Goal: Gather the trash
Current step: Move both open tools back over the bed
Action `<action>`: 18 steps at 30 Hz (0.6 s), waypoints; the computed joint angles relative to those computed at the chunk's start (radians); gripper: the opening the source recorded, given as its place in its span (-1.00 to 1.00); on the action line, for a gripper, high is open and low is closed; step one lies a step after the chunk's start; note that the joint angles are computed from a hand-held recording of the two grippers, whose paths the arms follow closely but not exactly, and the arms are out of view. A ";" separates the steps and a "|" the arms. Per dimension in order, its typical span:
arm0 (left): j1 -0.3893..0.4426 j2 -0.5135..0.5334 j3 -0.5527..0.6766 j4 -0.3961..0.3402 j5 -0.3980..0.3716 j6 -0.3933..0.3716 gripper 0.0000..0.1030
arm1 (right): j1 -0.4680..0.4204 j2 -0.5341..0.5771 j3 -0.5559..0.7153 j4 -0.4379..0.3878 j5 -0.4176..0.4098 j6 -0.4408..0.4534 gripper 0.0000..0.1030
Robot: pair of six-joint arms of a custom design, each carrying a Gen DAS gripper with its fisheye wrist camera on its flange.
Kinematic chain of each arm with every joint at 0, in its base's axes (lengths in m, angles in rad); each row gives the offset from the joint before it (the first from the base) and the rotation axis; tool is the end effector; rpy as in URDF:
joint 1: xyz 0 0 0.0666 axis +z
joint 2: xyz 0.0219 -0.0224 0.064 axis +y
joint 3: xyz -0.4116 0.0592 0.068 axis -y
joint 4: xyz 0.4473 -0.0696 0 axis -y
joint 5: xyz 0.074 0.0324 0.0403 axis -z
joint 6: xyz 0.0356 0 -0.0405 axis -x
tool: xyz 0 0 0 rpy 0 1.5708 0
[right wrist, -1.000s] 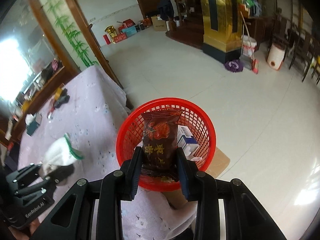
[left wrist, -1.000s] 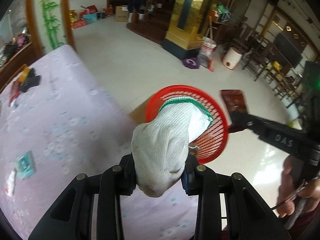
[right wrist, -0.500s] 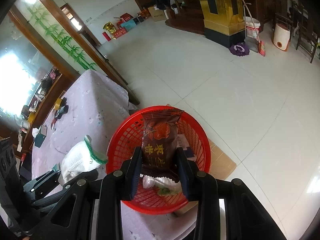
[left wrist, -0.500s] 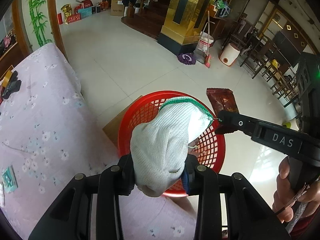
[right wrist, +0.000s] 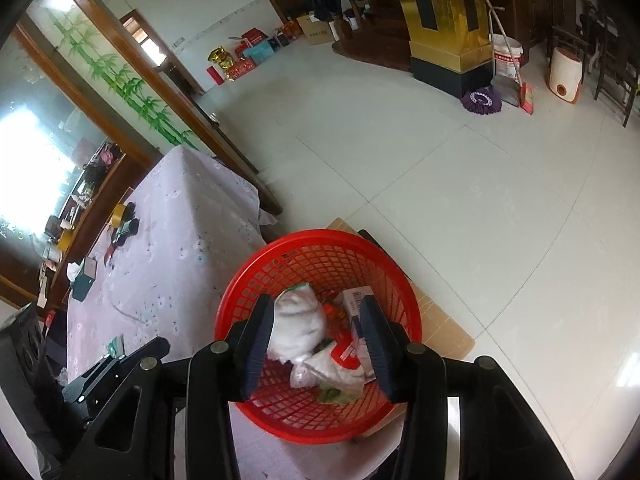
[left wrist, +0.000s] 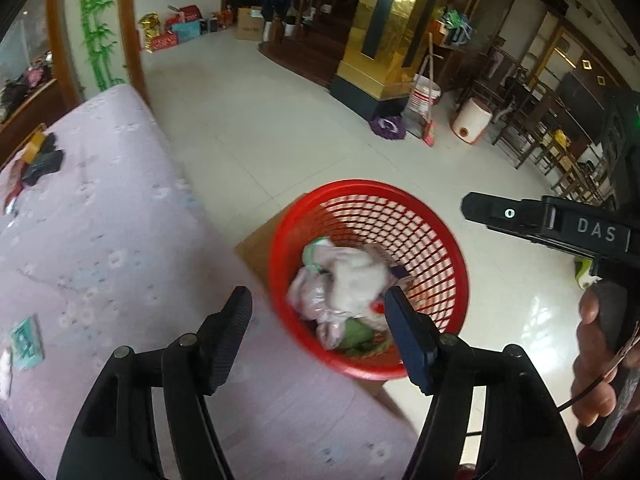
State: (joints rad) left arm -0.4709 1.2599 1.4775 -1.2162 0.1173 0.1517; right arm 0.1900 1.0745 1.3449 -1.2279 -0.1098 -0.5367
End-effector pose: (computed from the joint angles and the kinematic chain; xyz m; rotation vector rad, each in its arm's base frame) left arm 0.4048 -0.2112 0.5478 0.4586 2.5660 -0.3805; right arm 0.3721 0.0751 0.5548 0.3999 2.5435 0.4219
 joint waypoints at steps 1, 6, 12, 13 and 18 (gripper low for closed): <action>0.010 -0.016 -0.012 -0.002 -0.001 -0.002 0.30 | 0.008 -0.003 0.000 -0.002 0.000 0.001 -0.06; 0.071 -0.098 -0.071 -0.010 -0.028 -0.018 0.30 | 0.108 0.001 0.013 -0.006 0.005 -0.028 -0.06; 0.169 -0.173 -0.121 -0.035 -0.033 -0.029 0.30 | 0.249 0.043 0.041 -0.003 0.005 -0.046 -0.06; 0.187 -0.184 -0.129 -0.038 -0.034 -0.032 0.30 | 0.269 0.050 0.046 -0.003 0.005 -0.047 -0.06; 0.327 -0.253 -0.177 -0.066 -0.022 -0.065 0.30 | 0.373 0.106 0.086 -0.001 0.001 -0.039 -0.06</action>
